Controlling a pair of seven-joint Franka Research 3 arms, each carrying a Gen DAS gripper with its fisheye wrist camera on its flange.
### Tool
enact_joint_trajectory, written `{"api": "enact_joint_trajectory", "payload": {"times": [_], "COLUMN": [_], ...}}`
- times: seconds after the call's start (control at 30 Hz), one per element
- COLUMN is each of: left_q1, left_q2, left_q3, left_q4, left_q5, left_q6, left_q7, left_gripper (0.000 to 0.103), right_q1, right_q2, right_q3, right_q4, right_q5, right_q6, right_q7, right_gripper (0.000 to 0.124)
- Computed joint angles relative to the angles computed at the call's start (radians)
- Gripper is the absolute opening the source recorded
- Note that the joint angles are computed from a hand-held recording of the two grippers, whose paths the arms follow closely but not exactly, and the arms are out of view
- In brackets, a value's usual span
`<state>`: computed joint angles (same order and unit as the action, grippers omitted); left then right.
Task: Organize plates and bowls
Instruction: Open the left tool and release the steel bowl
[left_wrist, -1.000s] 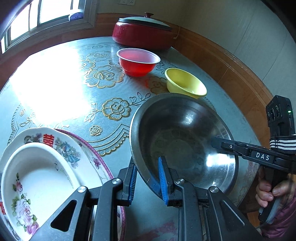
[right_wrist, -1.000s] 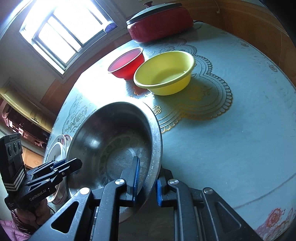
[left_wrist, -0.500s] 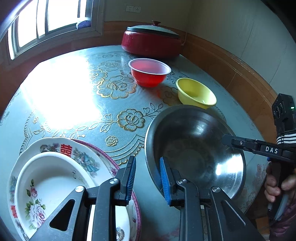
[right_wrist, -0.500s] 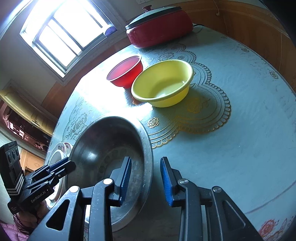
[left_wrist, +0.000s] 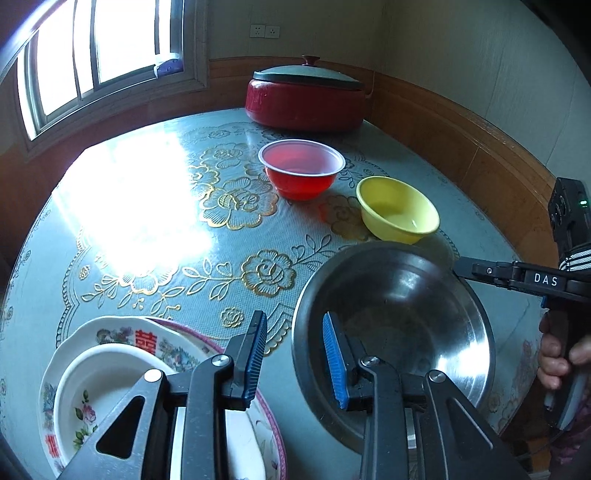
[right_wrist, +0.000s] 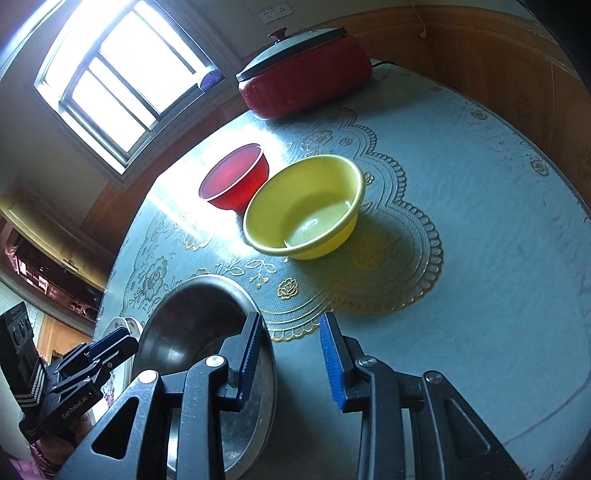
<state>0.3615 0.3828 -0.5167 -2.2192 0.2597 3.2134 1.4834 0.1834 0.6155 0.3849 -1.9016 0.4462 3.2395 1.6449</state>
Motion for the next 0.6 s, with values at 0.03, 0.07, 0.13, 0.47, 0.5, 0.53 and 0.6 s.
{"api": "enact_joint_trajectory", "payload": {"times": [0.03, 0.07, 0.13, 0.47, 0.5, 0.53, 0.6], "left_q1": [-0.004, -0.016, -0.031, -0.093, -0.101, -0.114, -0.149], "left_q2": [0.003, 0.007, 0.012, 0.050, 0.056, 0.059, 0.070], "left_q3": [0.001, 0.008, 0.018, 0.042, 0.045, 0.054, 0.079], "left_q4": [0.006, 0.015, 0.026, 0.104, 0.115, 0.125, 0.152], "left_q5": [0.001, 0.002, 0.002, -0.041, -0.050, -0.057, -0.064], "left_q6": [-0.004, -0.007, -0.012, -0.077, -0.086, -0.092, -0.109], "left_q7": [0.001, 0.000, 0.003, 0.054, 0.060, 0.065, 0.076], "left_gripper": [0.032, 0.032, 0.032, 0.032, 0.032, 0.032, 0.032], "right_q1": [-0.011, -0.019, -0.034, -0.074, -0.075, -0.075, -0.076], "right_q2": [0.001, 0.001, 0.000, 0.016, 0.020, 0.023, 0.029], "right_q3": [0.011, 0.016, 0.027, 0.049, 0.047, 0.043, 0.038], "right_q4": [-0.004, -0.006, -0.011, -0.003, 0.004, 0.008, 0.020], "right_q5": [0.000, 0.000, -0.002, -0.022, -0.024, -0.025, -0.027], "right_q6": [0.004, 0.008, 0.017, 0.037, 0.035, 0.035, 0.029], "right_q7": [-0.003, -0.003, -0.004, 0.033, 0.037, 0.040, 0.045], "right_gripper": [0.032, 0.032, 0.032, 0.032, 0.032, 0.031, 0.031]}}
